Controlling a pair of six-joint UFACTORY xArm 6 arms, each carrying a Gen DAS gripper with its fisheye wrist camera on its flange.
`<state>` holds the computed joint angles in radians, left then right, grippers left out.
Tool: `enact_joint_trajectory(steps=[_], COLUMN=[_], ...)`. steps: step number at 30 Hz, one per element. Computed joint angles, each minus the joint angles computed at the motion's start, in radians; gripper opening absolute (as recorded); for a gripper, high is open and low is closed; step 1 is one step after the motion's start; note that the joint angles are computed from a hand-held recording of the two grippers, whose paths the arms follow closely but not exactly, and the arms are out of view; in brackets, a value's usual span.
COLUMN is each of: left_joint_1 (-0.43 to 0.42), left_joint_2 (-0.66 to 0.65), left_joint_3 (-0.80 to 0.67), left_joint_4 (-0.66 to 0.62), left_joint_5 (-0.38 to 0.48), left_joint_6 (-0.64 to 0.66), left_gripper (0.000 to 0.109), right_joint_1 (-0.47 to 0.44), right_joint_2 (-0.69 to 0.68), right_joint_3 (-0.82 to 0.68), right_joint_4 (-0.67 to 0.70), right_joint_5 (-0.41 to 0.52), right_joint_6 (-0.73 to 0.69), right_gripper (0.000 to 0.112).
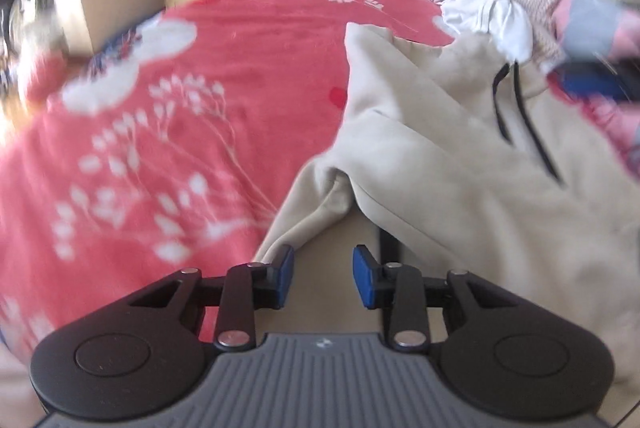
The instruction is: Fold clothes
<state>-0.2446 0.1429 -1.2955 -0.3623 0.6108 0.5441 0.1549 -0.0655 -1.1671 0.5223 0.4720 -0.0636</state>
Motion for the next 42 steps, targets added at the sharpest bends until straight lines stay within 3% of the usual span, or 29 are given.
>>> enact_joint_trajectory(steps=[3,5,9,13,15,16,18,20,22,27,30,32,34,37,40,42], left_joint_1=[-0.033,-0.053,-0.058,-0.053,-0.056,-0.058,-0.061,-0.062,-0.061,-0.045,-0.035,-0.013,0.027,0.091,0.129,0.147], left_joint_2=[-0.011,0.008,0.027,0.048,0.071,0.078,0.089,0.087,0.084,0.057,0.049,0.063,0.098,0.166,0.195,0.204], left_joint_3=[0.068,0.075,0.074,0.058,0.038,0.036,0.032,0.033,0.049,0.068,0.063,0.034,-0.019,-0.109,-0.155,-0.174], left_joint_4=[0.002,0.058,0.153,0.203,0.197,0.168,0.103,0.037,0.014,-0.233,-0.383,-0.443,-0.467,-0.515,-0.588,-0.599], left_joint_5=[-0.15,-0.21,-0.27,-0.274,-0.273,-0.279,-0.291,-0.289,-0.325,-0.346,-0.331,-0.27,-0.159,0.003,0.091,0.129], left_joint_6=[0.117,0.108,0.026,0.004,0.021,0.046,0.102,0.136,0.128,0.146,0.135,0.075,-0.042,-0.199,-0.234,-0.263], left_gripper=[0.043,0.044,0.043,0.043,0.043,0.043,0.037,0.02,0.013,0.008,0.008,0.008,0.008,0.008,0.01,0.013], right_joint_1=[0.018,0.039,0.094,0.124,0.131,0.131,0.129,0.121,0.111,0.082,0.078,0.075,0.075,0.065,0.047,0.044], right_joint_2=[0.219,0.349,0.555,0.676,0.715,0.707,0.676,0.658,0.615,0.491,0.489,0.486,0.491,0.526,0.538,0.519], right_joint_3=[-0.246,-0.414,-0.694,-0.858,-0.911,-0.896,-0.838,-0.797,-0.722,-0.506,-0.458,-0.43,-0.418,-0.432,-0.448,-0.441], right_joint_4=[-0.068,-0.133,-0.461,-0.578,-0.593,-0.595,-0.595,-0.571,-0.536,-0.329,-0.182,-0.046,0.122,0.324,0.315,0.236], right_joint_5=[0.057,0.11,0.224,0.313,0.352,0.341,0.294,0.237,0.17,-0.046,-0.149,-0.201,-0.247,-0.31,-0.279,-0.254], right_joint_6=[0.07,0.084,0.156,0.153,0.133,0.139,0.154,0.152,0.166,0.156,0.144,0.101,0.031,0.032,0.059,0.064], right_gripper=[0.041,0.041,0.041,0.039,0.025,0.011,0.006,0.005,0.004,0.004,0.004,0.003,0.002,0.0,0.0,0.003])
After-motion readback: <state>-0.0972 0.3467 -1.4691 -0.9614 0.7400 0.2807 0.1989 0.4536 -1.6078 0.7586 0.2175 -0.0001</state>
